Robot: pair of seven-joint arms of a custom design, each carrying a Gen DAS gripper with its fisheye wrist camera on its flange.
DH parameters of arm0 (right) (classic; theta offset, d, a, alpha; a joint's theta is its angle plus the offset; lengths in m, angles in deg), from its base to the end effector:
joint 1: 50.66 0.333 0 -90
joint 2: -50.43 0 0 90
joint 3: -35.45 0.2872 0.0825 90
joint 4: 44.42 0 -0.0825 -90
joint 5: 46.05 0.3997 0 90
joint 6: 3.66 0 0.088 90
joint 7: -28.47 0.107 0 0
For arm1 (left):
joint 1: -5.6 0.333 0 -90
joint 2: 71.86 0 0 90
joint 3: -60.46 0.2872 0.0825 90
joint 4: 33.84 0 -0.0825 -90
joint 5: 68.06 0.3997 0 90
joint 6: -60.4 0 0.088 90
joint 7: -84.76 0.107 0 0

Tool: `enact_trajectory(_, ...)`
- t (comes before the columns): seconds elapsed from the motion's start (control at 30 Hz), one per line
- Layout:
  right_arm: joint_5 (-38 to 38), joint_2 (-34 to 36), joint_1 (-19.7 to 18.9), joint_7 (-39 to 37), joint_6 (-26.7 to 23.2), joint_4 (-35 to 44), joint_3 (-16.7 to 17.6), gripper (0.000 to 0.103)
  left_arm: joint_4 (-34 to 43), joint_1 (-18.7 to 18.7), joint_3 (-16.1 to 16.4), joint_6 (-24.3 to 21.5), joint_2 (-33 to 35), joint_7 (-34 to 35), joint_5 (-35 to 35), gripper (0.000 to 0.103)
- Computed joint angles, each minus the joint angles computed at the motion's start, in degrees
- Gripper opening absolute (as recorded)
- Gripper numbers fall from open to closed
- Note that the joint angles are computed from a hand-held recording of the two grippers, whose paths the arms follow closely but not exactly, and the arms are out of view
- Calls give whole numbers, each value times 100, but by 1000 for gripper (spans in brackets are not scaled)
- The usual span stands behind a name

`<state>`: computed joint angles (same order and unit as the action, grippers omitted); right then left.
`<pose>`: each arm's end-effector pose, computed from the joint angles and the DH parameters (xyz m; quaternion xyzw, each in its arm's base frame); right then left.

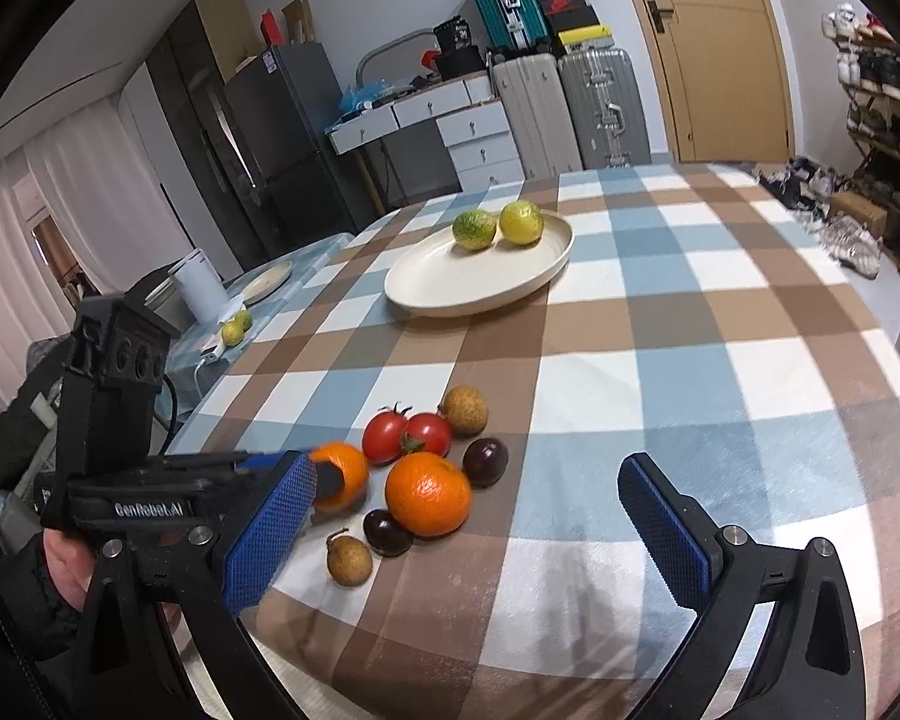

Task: Organize fruits
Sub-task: 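Close the left gripper around a mandarin orange, then grasp the second mandarin orange with the right gripper while the left gripper holds its orange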

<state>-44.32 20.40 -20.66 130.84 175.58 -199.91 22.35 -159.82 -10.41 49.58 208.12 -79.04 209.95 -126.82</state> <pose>0.4233 0.1245 0.4599 -0.6386 0.6247 -0.1693 0.4163 0.5061 -0.2423 0.4487 0.5293 -0.7422 0.4068 0.0598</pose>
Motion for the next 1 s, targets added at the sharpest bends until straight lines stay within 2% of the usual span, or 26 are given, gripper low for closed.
enact_trajectory(0.1,181,67,336,-123,-102,57,-314,103,-29,20,46,21,-83,65,-80,37)
enact_trajectory(0.23,668,169,967,-481,-179,169,-859,103,-76,38,104,57,-196,157,-160,37)
enact_trajectory(0.37,1140,291,1407,-827,-176,285,-1190,102,-99,53,150,62,-258,182,-199,37)
enact_trajectory(0.47,1531,365,1799,-1147,-211,404,-1494,97,-149,59,170,69,-306,186,-213,37)
enact_trajectory(0.57,1903,450,2126,-1454,-290,537,-1749,88,-188,65,200,52,-351,211,-251,37)
enact_trajectory(0.67,2085,634,2011,-1528,-454,667,-1595,79,-210,64,211,53,-370,223,-263,37)
enact_trajectory(0.73,2264,673,2033,-1673,-512,716,-1582,67,-215,67,217,50,-372,227,-264,37)
enact_trajectory(0.77,2350,684,2034,-1750,-524,727,-1572,65,-220,69,222,49,-374,229,-268,37)
enact_trajectory(0.8,2386,713,1954,-1770,-540,739,-1485,60,-222,70,222,53,-374,227,-269,37)
enact_trajectory(0.83,2367,756,1778,-1723,-572,747,-1311,51,-221,72,223,54,-369,222,-267,37)
enact_trajectory(0.87,2308,804,1607,-1627,-617,760,-1162,46,-214,74,223,49,-360,210,-265,37)
enact_trajectory(1.0,2799,769,1669,-2081,-641,759,-1206,43,-188,89,212,91,-344,149,-174,37)
